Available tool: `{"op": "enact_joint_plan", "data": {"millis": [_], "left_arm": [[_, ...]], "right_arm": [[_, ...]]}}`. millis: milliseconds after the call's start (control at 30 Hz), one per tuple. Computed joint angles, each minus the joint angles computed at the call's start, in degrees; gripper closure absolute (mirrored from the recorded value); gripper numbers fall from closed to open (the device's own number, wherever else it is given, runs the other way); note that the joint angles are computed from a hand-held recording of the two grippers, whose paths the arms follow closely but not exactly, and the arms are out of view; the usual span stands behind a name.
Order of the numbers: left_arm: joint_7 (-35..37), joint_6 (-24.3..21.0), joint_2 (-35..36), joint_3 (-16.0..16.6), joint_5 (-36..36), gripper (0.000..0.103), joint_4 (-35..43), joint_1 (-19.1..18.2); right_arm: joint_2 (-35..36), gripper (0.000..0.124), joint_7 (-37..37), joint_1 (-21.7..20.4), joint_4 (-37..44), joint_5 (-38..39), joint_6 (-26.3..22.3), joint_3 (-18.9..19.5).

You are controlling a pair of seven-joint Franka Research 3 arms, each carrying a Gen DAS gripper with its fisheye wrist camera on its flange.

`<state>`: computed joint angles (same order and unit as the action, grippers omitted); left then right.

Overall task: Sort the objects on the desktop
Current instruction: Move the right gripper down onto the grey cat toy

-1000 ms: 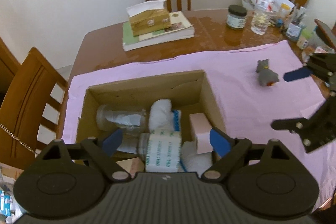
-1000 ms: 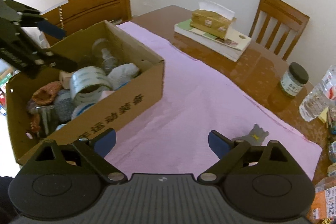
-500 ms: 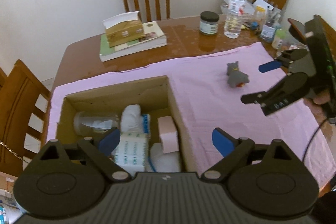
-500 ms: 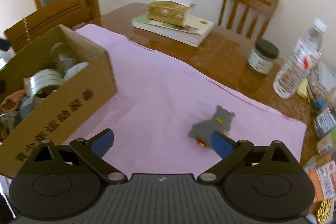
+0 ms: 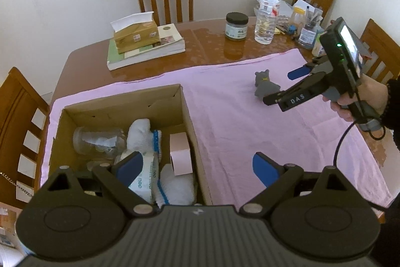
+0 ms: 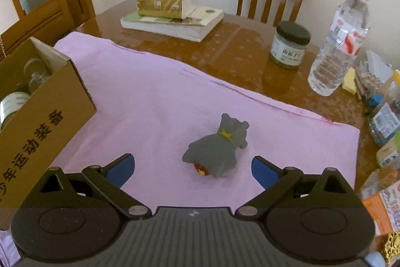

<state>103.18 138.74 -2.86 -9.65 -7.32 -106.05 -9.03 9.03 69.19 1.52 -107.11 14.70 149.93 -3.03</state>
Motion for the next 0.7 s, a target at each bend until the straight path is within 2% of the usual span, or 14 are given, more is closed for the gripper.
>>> {"op": "enact_joint_plan", "data": {"millis": [300,700], "left_arm": [[-2.81,0.46,-1.21,0.07,0.45,0.008,-1.84,0.06],[-4.78,0.51,-2.48,0.43,1.28,0.008,-3.1,-0.3]], "right_arm": [[6.38,0.028,4.03,0.02,5.93,-2.45,-2.0,-0.77],[11.06,0.053,7.03,-0.18,11.55,-3.88,-5.9,-0.86]]}}
